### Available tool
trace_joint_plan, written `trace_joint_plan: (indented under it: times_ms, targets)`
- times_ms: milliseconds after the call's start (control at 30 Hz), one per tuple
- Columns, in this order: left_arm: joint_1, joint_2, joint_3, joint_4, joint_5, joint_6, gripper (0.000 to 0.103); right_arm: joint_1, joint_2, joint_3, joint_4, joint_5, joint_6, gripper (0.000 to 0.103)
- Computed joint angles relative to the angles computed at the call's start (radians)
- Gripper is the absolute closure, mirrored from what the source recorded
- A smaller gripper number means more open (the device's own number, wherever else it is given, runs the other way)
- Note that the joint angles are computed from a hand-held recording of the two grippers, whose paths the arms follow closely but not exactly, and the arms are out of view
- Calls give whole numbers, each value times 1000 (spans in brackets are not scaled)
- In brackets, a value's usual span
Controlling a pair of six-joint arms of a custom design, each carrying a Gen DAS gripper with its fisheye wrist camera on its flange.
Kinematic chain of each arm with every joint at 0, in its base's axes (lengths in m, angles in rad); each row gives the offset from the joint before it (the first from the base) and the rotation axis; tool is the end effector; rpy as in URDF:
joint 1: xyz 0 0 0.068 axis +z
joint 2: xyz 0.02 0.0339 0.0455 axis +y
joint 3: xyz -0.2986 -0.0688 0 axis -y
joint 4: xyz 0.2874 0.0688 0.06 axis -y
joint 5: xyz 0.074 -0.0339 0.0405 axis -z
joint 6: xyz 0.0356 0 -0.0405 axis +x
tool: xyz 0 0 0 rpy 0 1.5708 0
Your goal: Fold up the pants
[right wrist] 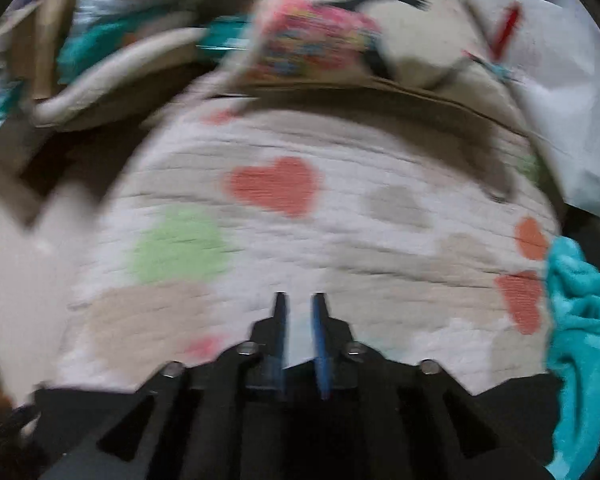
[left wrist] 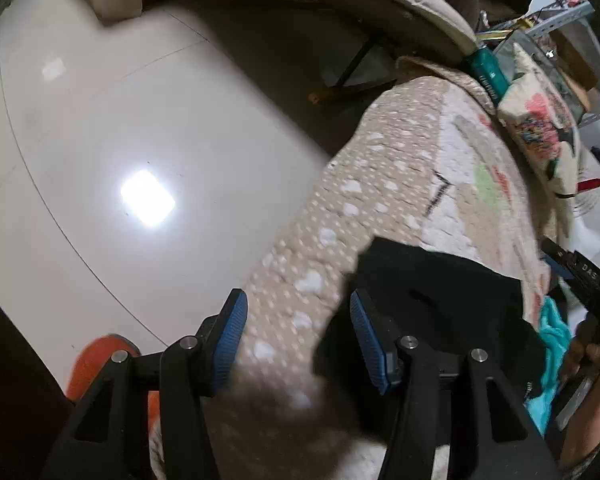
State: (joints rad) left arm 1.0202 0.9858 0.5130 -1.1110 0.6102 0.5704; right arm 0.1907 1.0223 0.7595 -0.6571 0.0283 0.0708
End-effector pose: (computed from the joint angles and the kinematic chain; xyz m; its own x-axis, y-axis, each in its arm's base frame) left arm 0.0890 0.1061 0.1818 -0.8196 -0.4891 -0.2984 -0.3086 0.8157 -0.4893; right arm 0.2200 0.0414 0.2644 -0.7914 -0.0808 -0.6060 -0.1169 0.9929 0.0204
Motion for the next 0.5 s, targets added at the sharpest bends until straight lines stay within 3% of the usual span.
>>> trace_joint_plan:
  times_ms: [33, 67, 233, 367, 500]
  targets:
    - [27, -28, -5, -43, 13, 46, 50, 55, -25, -4, -24, -42, 5, 46]
    - [39, -57, -11, -72, 20, 77, 49, 106, -31, -7, -36, -67, 12, 44]
    - [47, -135, -42, -127, 27, 141, 44, 449, 36, 6, -53, -63, 100, 44]
    - [24, -76, -58, -69, 29, 96, 38, 660, 170, 45, -28, 19, 146, 44]
    - [10, -18, -72, -14, 38, 42, 32, 770, 303, 88, -7, 88, 155, 44]
